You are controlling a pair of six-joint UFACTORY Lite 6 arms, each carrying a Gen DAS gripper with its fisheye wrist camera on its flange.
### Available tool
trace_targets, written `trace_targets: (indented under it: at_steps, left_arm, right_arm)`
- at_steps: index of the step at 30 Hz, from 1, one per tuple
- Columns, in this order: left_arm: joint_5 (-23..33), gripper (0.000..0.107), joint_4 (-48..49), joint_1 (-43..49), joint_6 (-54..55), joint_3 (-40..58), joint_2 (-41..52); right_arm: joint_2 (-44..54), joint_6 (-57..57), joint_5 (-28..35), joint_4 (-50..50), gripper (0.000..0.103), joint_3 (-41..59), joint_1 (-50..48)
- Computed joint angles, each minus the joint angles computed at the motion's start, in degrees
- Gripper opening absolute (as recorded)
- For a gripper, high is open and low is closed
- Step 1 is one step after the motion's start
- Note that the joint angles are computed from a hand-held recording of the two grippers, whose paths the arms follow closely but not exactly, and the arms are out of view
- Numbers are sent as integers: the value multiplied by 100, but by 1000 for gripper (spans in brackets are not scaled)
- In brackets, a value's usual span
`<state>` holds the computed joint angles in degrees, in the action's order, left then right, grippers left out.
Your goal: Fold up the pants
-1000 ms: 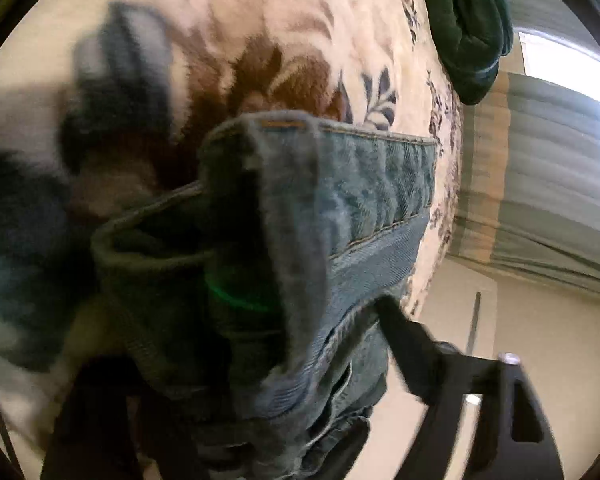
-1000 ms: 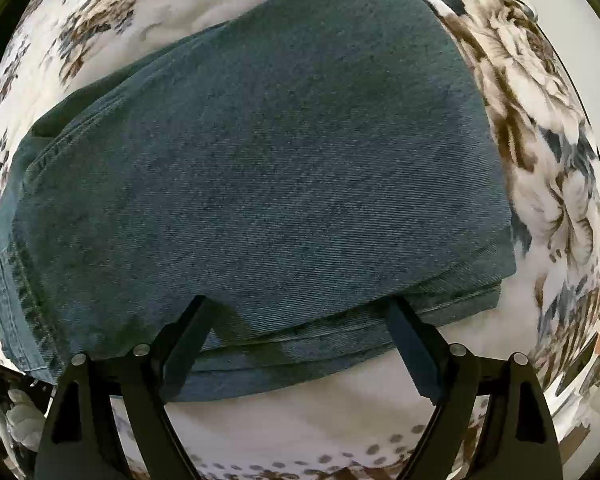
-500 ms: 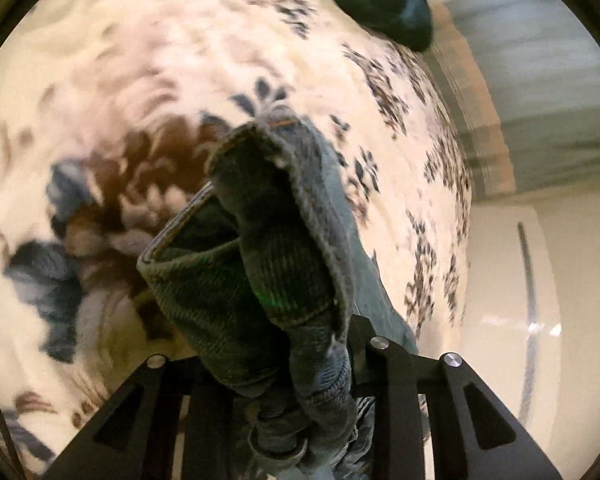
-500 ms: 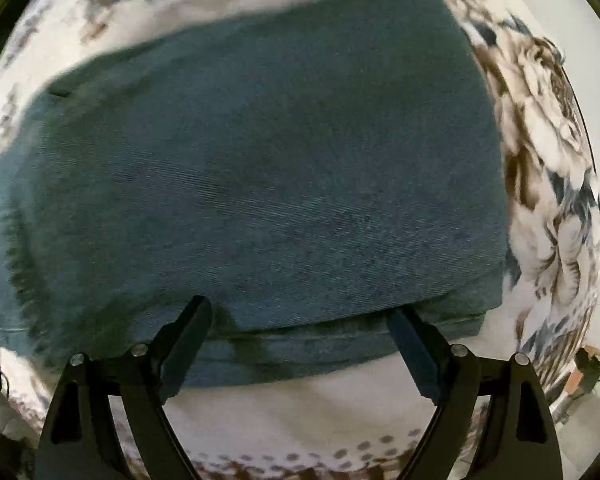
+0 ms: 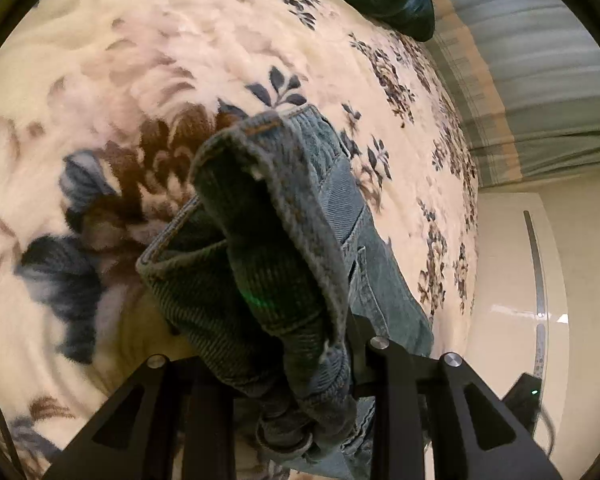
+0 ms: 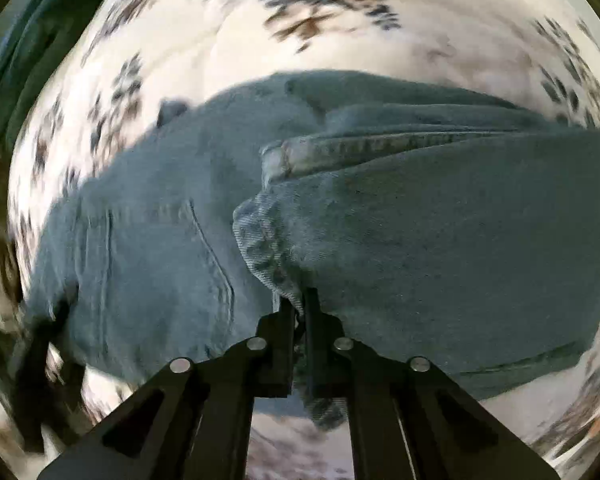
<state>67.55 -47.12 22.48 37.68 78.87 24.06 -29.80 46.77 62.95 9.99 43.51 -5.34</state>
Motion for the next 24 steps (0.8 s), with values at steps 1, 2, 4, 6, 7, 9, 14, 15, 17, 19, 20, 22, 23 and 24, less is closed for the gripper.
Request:
trace_targets:
  at_steps: [1, 2, 4, 6, 7, 9, 14, 15, 17, 19, 20, 22, 23, 24]
  left_arm:
    - [20, 24, -5, 14, 19, 12, 18]
    - [45, 24, -22, 29, 36, 37, 66]
    - [63, 24, -74, 32, 26, 98, 187]
    - [102, 25, -82, 79, 30, 136, 292]
    - [138, 25, -93, 119, 46, 172, 390]
    - [272, 29, -59, 213, -90, 334, 713]
    - [886, 41, -252, 553, -597, 930, 1867]
    - [1008, 43, -299, 576, -649, 1070, 2062]
    - [1140, 47, -374, 587, -703, 1203, 2237]
    - [1238, 53, -568, 639, -771, 1221, 2363]
    - [1278, 56, -633, 656, -830, 1253, 2431]
    - [1327, 61, -727, 659, -1002, 1303, 2500]
    - [1345, 68, -805, 669, -1041, 1297, 2515]
    - [1390, 75, -896, 671, -1063, 1291, 2536]
  right_arm:
    - [-123, 124, 23, -27, 5, 73, -125]
    - [-194, 334, 36, -91, 5, 244, -198]
    - [-137, 570, 41, -250, 5, 522, -185]
    - [121, 554, -103, -227, 5, 574, -222]
    - [248, 542, -258, -159, 5, 451, -239]
    - [564, 119, -391, 184, 8, 145, -350]
    - [479, -1413, -112, 1456, 47, 50, -1266]
    - [208, -1703, 18, 1780, 82, 37, -1558]
    - [-195, -1849, 321, 1876, 89, 262, -1843]
    - [-306, -1532, 695, 1306, 89, 661, -1631]
    - [-377, -1353, 832, 1054, 89, 715, -1504]
    - [-459, -972, 1022, 572, 89, 585, -1125]
    - [-594, -866, 1048, 460, 84, 363, -1049]
    - [-811, -847, 936, 565, 57, 3, -1078]
